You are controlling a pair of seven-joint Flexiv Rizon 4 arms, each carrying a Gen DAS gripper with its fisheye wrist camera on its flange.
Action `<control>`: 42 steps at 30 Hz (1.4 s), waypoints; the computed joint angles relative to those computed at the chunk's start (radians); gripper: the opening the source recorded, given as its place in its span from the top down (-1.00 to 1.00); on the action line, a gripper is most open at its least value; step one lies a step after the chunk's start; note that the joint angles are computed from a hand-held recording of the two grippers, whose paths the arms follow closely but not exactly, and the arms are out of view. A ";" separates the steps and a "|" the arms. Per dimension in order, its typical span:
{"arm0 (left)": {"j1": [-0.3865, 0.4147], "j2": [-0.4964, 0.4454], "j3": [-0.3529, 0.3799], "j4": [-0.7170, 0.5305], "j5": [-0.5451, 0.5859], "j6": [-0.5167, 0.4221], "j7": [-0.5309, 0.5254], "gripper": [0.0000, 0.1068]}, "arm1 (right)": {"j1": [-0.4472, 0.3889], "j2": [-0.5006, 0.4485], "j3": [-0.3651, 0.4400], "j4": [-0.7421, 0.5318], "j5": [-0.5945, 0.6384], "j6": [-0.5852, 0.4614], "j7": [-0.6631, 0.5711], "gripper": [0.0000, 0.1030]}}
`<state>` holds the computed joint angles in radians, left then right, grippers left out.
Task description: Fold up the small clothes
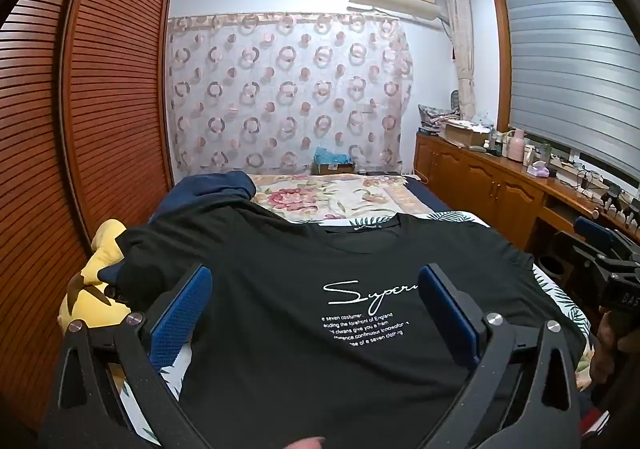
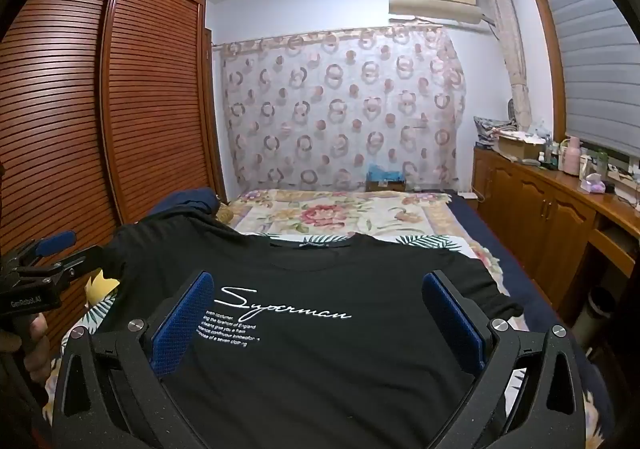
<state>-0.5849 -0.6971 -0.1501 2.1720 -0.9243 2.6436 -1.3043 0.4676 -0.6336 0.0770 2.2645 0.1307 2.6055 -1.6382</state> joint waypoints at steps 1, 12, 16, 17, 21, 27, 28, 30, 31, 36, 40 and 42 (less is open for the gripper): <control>-0.002 -0.002 0.002 -0.002 -0.001 0.005 0.002 -0.93 | 0.000 0.000 0.000 0.000 0.001 0.001 0.001 -1.00; 0.000 -0.001 -0.001 0.000 0.000 0.005 -0.001 -0.93 | -0.007 -0.001 0.002 -0.005 -0.007 -0.002 0.011 -1.00; -0.001 -0.002 0.000 -0.001 -0.003 0.004 0.004 -0.93 | -0.006 -0.005 0.001 -0.013 -0.009 -0.006 0.013 -1.00; -0.001 -0.001 -0.001 -0.001 -0.005 0.003 0.005 -0.93 | -0.006 -0.006 0.000 -0.015 -0.009 -0.008 0.014 -1.00; -0.001 -0.001 0.000 -0.001 -0.002 0.004 0.003 -0.93 | -0.004 0.000 0.004 0.004 -0.004 0.011 0.012 -1.00; -0.001 -0.002 0.000 -0.001 -0.004 0.006 0.006 -0.93 | 0.001 -0.001 0.004 0.008 0.003 0.015 0.009 -1.00; 0.000 -0.002 0.000 0.000 -0.002 0.007 0.005 -0.93 | 0.002 -0.001 0.004 0.008 0.005 0.015 0.008 -1.00; -0.001 -0.003 0.000 -0.002 -0.004 0.008 0.008 -0.93 | 0.001 0.001 0.004 0.009 0.004 0.013 0.009 -1.00; -0.001 -0.003 0.000 -0.002 -0.004 0.008 0.008 -0.93 | 0.001 0.001 0.004 0.009 0.004 0.013 0.009 -1.00; -0.002 -0.004 -0.001 -0.003 -0.009 0.010 0.012 -0.93 | 0.001 0.000 0.004 0.009 0.004 0.013 0.010 -1.00; -0.001 -0.004 -0.001 -0.002 -0.007 0.011 0.011 -0.93 | 0.002 0.002 0.004 0.008 0.005 0.010 0.011 -1.00; 0.000 -0.004 -0.002 -0.002 -0.005 0.011 0.010 -0.93 | 0.003 0.002 0.004 0.007 0.006 0.010 0.010 -1.00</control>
